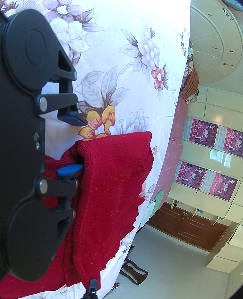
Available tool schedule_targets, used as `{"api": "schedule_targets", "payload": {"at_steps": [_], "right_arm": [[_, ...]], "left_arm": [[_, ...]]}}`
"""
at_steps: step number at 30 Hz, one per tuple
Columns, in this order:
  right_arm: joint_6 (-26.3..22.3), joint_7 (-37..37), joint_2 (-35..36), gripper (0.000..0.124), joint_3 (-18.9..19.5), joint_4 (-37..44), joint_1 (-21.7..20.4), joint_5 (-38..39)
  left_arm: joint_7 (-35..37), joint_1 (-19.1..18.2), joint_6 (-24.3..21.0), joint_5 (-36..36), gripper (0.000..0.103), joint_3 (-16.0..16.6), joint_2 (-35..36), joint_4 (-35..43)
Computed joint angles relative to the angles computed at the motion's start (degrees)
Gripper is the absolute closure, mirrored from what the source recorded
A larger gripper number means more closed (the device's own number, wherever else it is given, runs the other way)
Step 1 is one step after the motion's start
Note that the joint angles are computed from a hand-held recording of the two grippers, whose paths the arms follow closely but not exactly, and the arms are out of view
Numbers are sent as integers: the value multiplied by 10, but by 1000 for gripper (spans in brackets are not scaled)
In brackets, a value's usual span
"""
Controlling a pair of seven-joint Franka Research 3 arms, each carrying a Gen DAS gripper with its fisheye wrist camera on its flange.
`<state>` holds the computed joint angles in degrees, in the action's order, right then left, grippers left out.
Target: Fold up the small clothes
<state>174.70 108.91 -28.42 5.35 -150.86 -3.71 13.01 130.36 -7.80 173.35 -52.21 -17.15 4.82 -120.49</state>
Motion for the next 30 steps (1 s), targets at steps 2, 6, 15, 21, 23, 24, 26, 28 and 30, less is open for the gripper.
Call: {"api": "schedule_targets", "payload": {"at_steps": [2, 6, 15, 21, 23, 24, 26, 28, 30], "right_arm": [[-4, 10, -9, 116, 10, -12, -10, -3], [-14, 18, -2, 116, 8, -17, -14, -7], [-22, 25, -6, 116, 49, -20, -63, -37], [-40, 102, -51, 109, 93, -31, -126, -108], [-14, 95, -47, 86, 74, -33, -102, -107], [-4, 86, -39, 86, 65, -31, -88, -104], [-19, 50, -12, 86, 35, -16, -46, -96], [-52, 38, 7, 87, 46, -5, -54, -113], [-41, 32, 3, 87, 52, -13, -61, -131]], "left_arm": [[-2, 1, 0, 4, 63, -1, 0, -1], [-11, 1, -4, 24, 64, 1, -2, -3], [-19, 6, -81, 88, 58, 17, -13, 6], [192, -21, -107, -143, 51, 37, -49, 19], [188, -32, -123, -133, 51, 37, -30, 39], [164, -37, -133, -103, 51, 37, -18, 47], [105, -44, -156, -27, 49, 41, 9, 55], [145, -31, -134, -43, 48, 19, 6, 41], [181, -19, -145, -93, 49, 13, -2, 42]]}}
